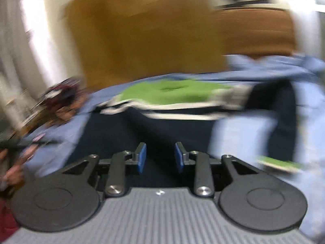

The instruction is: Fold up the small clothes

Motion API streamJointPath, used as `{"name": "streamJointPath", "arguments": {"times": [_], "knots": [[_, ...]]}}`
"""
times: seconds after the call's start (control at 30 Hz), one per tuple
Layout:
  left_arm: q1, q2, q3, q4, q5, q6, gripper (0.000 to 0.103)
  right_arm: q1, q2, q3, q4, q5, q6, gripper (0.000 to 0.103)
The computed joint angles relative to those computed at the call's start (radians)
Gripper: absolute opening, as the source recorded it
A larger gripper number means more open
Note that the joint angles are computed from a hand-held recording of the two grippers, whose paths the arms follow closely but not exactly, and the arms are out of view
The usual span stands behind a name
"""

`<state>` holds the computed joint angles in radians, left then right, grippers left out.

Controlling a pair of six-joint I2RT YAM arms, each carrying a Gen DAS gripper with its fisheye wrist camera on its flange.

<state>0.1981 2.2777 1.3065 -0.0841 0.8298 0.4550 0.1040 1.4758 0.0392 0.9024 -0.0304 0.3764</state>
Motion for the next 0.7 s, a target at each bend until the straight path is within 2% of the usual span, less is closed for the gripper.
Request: {"name": "streamJointPath", "arguments": {"times": [0.07,0.1,0.23,0.3,0.4,0.43,0.5,0.57,0.63,0.67,0.7], "knots": [[-0.028,0.091,0.154,-0.069,-0.003,-0.094,0.037,0.097,0.173,0.114,0.055,-0.022,-0.011,0.036],[-0.039,0.138,0.235,-0.122,-0.001,-0.124,0.037,0.101,0.229,0.157,0.063,-0.067,-0.032,0.038],[-0.084,0.293,0.480,-0.304,0.011,-0.197,0.033,0.203,0.446,0.327,0.102,-0.088,-0.041,0.039],[-0.101,0.304,0.467,-0.239,0.022,-0.238,0.008,0.246,0.504,0.397,0.097,-0.070,-0.029,0.039],[-0.116,0.316,0.468,-0.177,0.004,-0.312,0.007,0.252,0.567,0.481,0.087,-0.092,0.003,0.039],[-0.112,0.297,0.445,-0.137,-0.012,-0.325,0.006,0.245,0.576,0.496,0.080,-0.103,0.005,0.039],[-0.093,0.207,0.321,0.055,-0.070,-0.356,0.006,0.232,0.559,0.488,0.061,-0.112,0.000,0.039],[-0.077,0.105,0.175,0.302,-0.210,-0.367,0.006,0.199,0.536,0.445,0.067,-0.147,-0.002,0.039],[-0.081,0.043,0.063,0.548,-0.434,-0.344,0.006,0.182,0.557,0.458,0.060,-0.170,0.026,0.039],[-0.086,0.042,0.059,0.595,-0.509,-0.330,0.006,0.177,0.577,0.480,0.046,-0.182,0.040,0.039],[-0.088,0.053,0.089,0.567,-0.539,-0.319,0.007,0.167,0.595,0.502,0.025,-0.202,0.049,0.040]]}}
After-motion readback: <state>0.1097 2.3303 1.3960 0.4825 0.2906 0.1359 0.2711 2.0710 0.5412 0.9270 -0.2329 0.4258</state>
